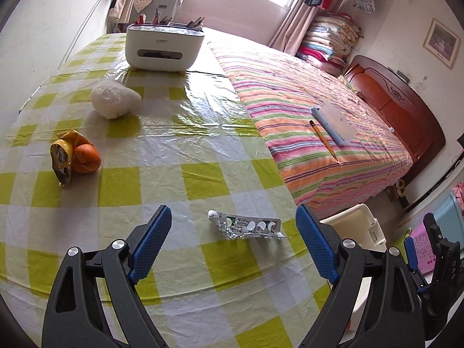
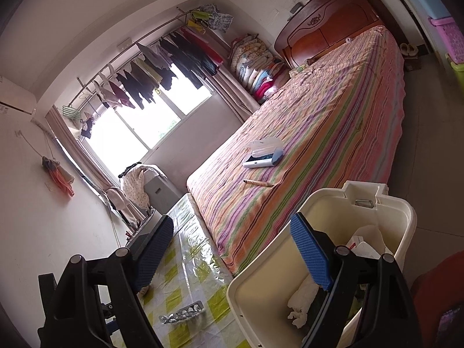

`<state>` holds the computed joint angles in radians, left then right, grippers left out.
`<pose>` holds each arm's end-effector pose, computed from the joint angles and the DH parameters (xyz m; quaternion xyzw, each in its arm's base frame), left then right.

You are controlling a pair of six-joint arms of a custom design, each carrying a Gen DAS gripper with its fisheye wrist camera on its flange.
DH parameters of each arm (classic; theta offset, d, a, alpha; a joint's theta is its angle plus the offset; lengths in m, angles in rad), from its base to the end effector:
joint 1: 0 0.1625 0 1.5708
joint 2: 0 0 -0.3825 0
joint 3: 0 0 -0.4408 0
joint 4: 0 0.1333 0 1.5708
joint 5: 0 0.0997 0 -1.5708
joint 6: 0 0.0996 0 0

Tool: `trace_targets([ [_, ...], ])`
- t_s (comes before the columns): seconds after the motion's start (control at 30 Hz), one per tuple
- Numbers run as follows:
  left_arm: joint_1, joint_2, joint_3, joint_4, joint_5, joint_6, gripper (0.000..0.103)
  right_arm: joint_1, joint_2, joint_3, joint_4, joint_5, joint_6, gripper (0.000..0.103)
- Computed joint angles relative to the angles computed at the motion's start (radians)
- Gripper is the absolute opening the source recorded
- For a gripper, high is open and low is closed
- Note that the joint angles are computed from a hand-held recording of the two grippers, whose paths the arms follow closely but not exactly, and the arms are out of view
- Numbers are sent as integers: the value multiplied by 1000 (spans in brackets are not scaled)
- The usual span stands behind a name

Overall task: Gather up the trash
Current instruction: 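Move the left gripper to the yellow snack bag while the right moves to the silver blister pack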

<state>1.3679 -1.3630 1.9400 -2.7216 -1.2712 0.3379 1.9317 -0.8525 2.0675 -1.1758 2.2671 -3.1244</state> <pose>0.0417 -0.6045 0.2705 0.2126 0.9252 -0.2695 0.1617 0.2336 -0.4224 -0.0653 -0.1171 -0.7080 0.6861 0.1191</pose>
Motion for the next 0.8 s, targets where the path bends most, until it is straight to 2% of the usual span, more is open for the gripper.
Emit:
trace_targets([
  [0.27,58,6,-65,-45,20,-7,87,20,61,-98,122,14,-18,81],
  [0.47,122,23,-152,-35,13,-67,87,32,113,-180,226,7,-38,81],
  [0.8,209,98,-323,89,-13,-229,87,32,215,-361,537,-71,-55,81],
])
